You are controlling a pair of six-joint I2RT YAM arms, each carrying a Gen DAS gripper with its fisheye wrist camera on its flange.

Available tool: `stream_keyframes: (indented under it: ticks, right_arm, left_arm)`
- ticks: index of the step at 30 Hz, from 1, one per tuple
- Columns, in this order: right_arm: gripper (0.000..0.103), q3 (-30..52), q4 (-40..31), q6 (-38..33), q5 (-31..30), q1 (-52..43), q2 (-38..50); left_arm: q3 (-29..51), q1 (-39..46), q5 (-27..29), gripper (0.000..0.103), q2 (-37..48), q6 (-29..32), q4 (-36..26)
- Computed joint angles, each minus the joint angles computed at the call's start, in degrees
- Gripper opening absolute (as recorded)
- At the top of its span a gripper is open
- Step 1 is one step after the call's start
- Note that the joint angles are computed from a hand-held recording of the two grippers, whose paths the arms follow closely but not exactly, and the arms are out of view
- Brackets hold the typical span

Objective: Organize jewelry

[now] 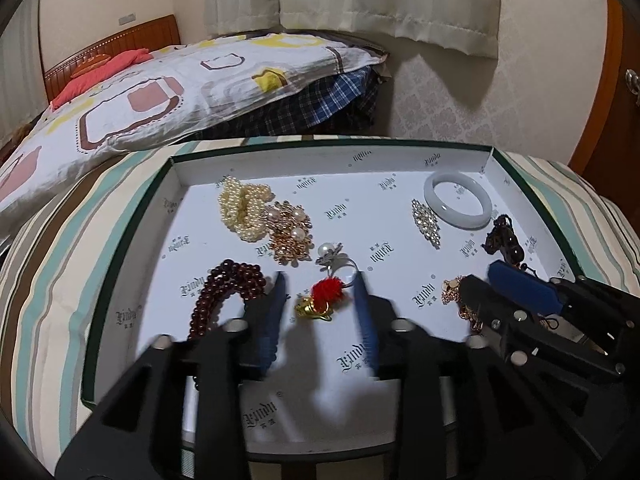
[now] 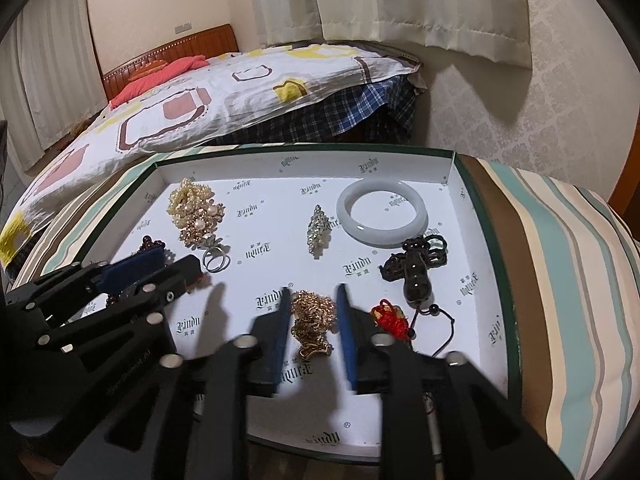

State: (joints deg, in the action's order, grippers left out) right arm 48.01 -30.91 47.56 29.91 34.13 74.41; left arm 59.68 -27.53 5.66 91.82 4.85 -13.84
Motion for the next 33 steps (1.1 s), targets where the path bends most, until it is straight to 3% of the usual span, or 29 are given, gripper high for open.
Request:
stream_keyframes:
  ticks: [8, 15, 20, 25, 33]
  right_arm:
    - [0.054, 1.55, -4.22, 2.74, 3.96, 2.14, -1.1]
    - [0.062, 4.55, -11.96, 8.39, 8.5, 6.72, -1.61]
    - [0.072, 8.04, -21.95, 16.87, 13.48, 12.91, -1.94]
    - [0.074, 12.4, -34.37, 28.95, 17.65, 20.92, -0.98]
    - [0.077, 22.61, -55.39, 49.42, 21.89, 33.74, 4.01]
  left_arm:
    - [-1.42, 1.04, -1.44, 0.06, -3.4, 0.28, 0.41]
    - [-4.43, 2.42, -2.85, 0.071, -10.53, 1.37, -1.42]
    - [-7.92, 4.42, -2.93, 0.08, -18.01, 2.27, -3.56]
    - [-11.24, 7.73, -2.29, 0.09, -27.31, 3.47, -7.13]
    - [-10.65, 16.68, 3.28, 0.094, -39.1, 5.48, -17.65]
